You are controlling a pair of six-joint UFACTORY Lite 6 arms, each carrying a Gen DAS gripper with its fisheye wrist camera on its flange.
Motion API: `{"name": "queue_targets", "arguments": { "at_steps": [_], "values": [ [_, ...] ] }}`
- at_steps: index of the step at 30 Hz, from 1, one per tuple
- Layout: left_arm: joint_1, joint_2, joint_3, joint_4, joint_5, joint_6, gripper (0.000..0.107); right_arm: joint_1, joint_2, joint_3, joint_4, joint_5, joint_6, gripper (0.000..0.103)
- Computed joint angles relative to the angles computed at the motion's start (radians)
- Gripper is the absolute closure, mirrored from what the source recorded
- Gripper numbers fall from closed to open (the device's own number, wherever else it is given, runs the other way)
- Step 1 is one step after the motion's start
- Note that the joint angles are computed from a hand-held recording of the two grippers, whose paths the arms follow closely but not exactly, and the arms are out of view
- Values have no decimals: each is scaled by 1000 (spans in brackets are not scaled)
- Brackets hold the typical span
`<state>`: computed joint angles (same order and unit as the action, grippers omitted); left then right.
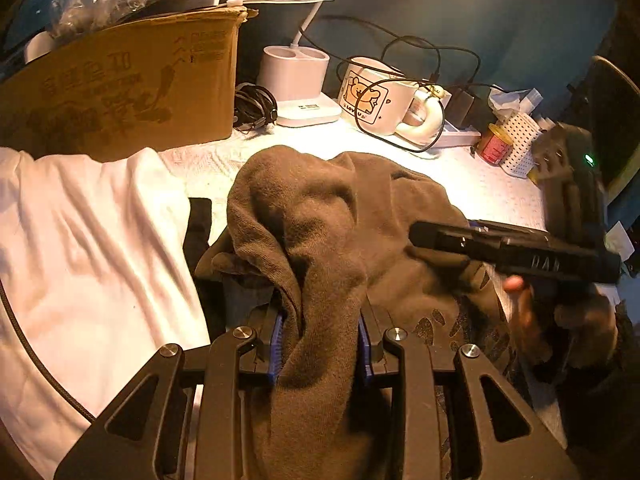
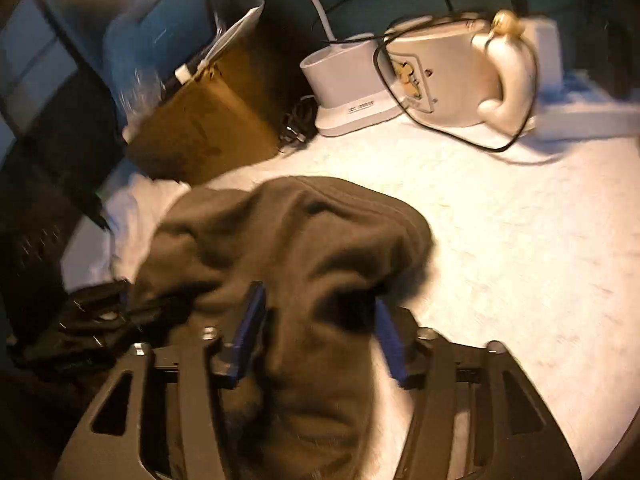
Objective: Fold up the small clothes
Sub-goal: 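Lower the shirt onto the tablecloth and open both tools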
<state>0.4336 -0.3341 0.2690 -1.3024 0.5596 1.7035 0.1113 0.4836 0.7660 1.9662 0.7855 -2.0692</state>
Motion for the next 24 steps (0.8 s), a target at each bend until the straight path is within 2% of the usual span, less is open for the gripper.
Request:
{"name": "queue_targets", "arguments": {
  "at_steps": [4,8,11,12,15,19,22,23,24],
  "values": [
    [9,-20,12,44,14,-44,77,-48,31,58,-31,85,62,41],
    [19,51,69,31,15,-21,77,-65,19,80,-22,113,37,41],
    [16,112,113,20,-2,-29,75,-54,-1,81,45,22,-13,41],
    [25,129,129,25,11,-37,75,-30,-15,72,110,-49,-66,41],
    [33,139,147,23,1,-57,72,4,-37,35,280,-158,-238,41],
    [31,135,153,-16,-40,-39,72,28,-69,-17,391,-203,-345,41],
    [-31,232,186,-167,-167,93,72,69,-125,-86,512,-218,-466,41],
    [-37,263,199,-221,-191,138,71,85,-149,-116,559,-224,-512,41],
    [-21,292,209,-260,-173,193,69,103,-160,-131,595,-230,-539,41]
  ]
}}
